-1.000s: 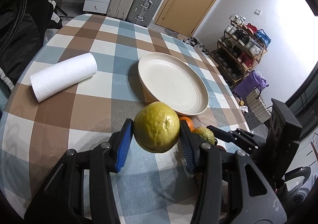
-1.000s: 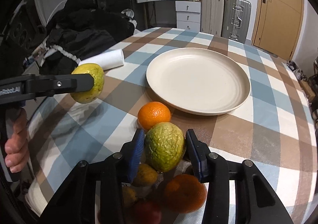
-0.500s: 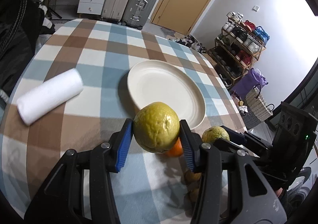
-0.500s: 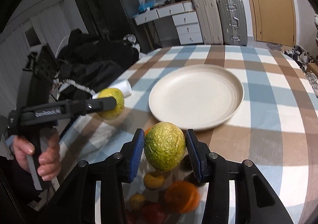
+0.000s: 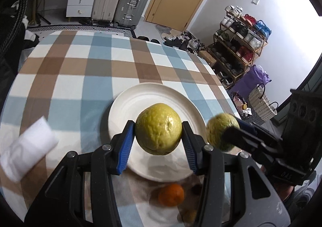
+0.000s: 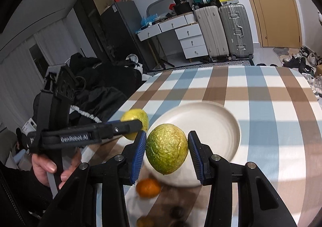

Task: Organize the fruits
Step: 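Lower both citrus fruits onto the cream plate and open both tools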

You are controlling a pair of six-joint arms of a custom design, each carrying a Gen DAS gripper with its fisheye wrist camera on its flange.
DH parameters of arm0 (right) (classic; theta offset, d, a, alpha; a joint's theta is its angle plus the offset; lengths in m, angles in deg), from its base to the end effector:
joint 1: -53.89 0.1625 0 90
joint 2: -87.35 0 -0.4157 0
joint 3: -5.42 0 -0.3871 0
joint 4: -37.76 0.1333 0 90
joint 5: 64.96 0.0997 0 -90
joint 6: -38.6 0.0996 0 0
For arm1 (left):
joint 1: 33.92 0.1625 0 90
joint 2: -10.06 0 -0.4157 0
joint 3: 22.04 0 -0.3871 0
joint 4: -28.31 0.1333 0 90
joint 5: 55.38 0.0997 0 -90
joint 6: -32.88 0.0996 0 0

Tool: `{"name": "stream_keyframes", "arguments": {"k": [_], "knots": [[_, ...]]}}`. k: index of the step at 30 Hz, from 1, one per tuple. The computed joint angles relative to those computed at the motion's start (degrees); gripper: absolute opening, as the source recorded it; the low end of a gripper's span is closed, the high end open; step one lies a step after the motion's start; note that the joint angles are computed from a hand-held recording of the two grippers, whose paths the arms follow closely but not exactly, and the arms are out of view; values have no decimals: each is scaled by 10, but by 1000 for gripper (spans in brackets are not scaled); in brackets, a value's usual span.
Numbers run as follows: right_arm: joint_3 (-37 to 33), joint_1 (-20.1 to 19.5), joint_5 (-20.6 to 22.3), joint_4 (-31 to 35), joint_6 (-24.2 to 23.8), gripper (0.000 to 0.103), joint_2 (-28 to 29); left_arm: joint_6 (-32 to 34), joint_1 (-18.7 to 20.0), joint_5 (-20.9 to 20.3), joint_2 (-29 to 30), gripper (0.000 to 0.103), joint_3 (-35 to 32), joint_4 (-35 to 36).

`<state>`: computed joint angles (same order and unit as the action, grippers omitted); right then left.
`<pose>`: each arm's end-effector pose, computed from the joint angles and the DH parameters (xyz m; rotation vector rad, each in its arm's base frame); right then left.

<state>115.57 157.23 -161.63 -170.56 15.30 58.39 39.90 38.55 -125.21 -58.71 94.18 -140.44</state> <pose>0.2482 -0.5190 -0.0374 0.8359 -2.7005 0.9314 -0.0046 -0.5712 0.2367 0.4481 2.7000 -0.8071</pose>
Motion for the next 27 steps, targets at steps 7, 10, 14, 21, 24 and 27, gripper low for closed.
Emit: {"name": "stream_keyframes", "arguments": {"k": [7, 10, 14, 21, 24, 27], "knots": [[-88, -24, 12, 77, 18, 44, 15, 17, 16, -3, 80, 44, -94, 37], [-127, -33, 19, 108, 20, 44, 27, 16, 27, -7, 110, 44, -130, 58], [-178, -43, 10, 151, 27, 44, 50, 16, 36, -4, 140, 44, -161, 63], [-222, -61, 19, 194, 54, 44, 73, 15, 49, -8, 172, 44, -196, 65], [-234, -63, 15, 202, 54, 44, 81, 13, 52, -7, 180, 44, -205, 77], [-245, -62, 4, 211, 58, 44, 89, 9, 54, -2, 187, 44, -212, 84]]}}
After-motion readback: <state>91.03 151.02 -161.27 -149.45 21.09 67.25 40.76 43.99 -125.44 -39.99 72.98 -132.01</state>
